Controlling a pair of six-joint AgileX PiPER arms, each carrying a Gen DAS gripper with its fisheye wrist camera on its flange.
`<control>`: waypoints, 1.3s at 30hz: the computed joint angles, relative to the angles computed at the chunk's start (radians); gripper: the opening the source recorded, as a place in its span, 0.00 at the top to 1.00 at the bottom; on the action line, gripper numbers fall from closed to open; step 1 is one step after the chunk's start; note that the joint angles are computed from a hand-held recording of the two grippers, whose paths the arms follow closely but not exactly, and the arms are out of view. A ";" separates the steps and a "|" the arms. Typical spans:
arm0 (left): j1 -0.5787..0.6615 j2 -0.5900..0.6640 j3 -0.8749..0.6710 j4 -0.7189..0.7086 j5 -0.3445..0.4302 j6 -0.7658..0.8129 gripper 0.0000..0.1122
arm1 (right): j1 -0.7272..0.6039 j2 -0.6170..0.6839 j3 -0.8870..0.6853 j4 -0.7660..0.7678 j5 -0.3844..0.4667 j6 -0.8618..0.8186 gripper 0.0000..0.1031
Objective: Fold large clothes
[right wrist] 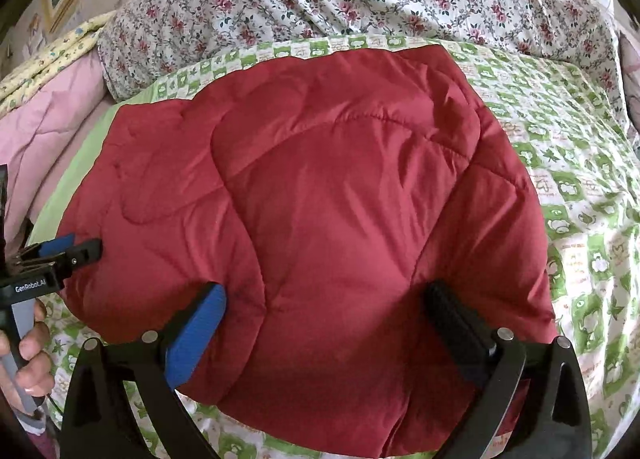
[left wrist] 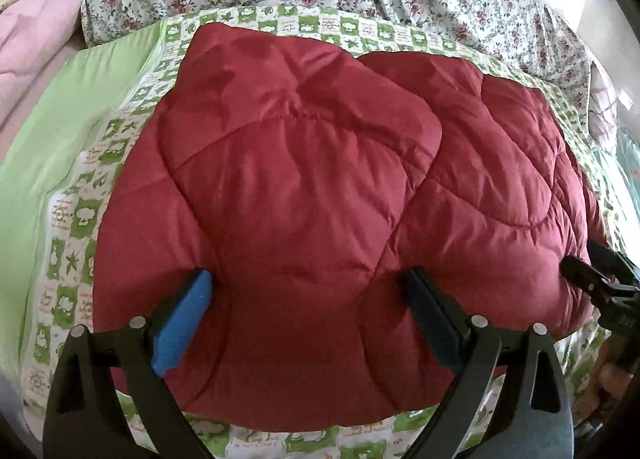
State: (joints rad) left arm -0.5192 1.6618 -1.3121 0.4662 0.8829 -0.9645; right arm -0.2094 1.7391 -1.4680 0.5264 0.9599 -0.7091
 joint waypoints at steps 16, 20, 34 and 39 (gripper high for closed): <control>0.012 0.014 -0.014 -0.012 0.002 0.025 0.13 | 0.043 0.056 -0.110 -0.042 0.046 0.072 0.04; 0.042 0.027 -0.027 -0.053 -0.016 0.080 0.11 | 0.031 0.088 -0.134 -0.024 0.054 0.076 0.03; 0.048 0.020 -0.041 -0.049 -0.016 0.108 0.08 | 0.029 0.050 -0.098 -0.030 0.029 0.081 0.03; 0.006 -0.071 0.006 -0.010 0.019 0.052 0.08 | -0.004 -0.030 -0.054 0.004 0.049 0.041 0.05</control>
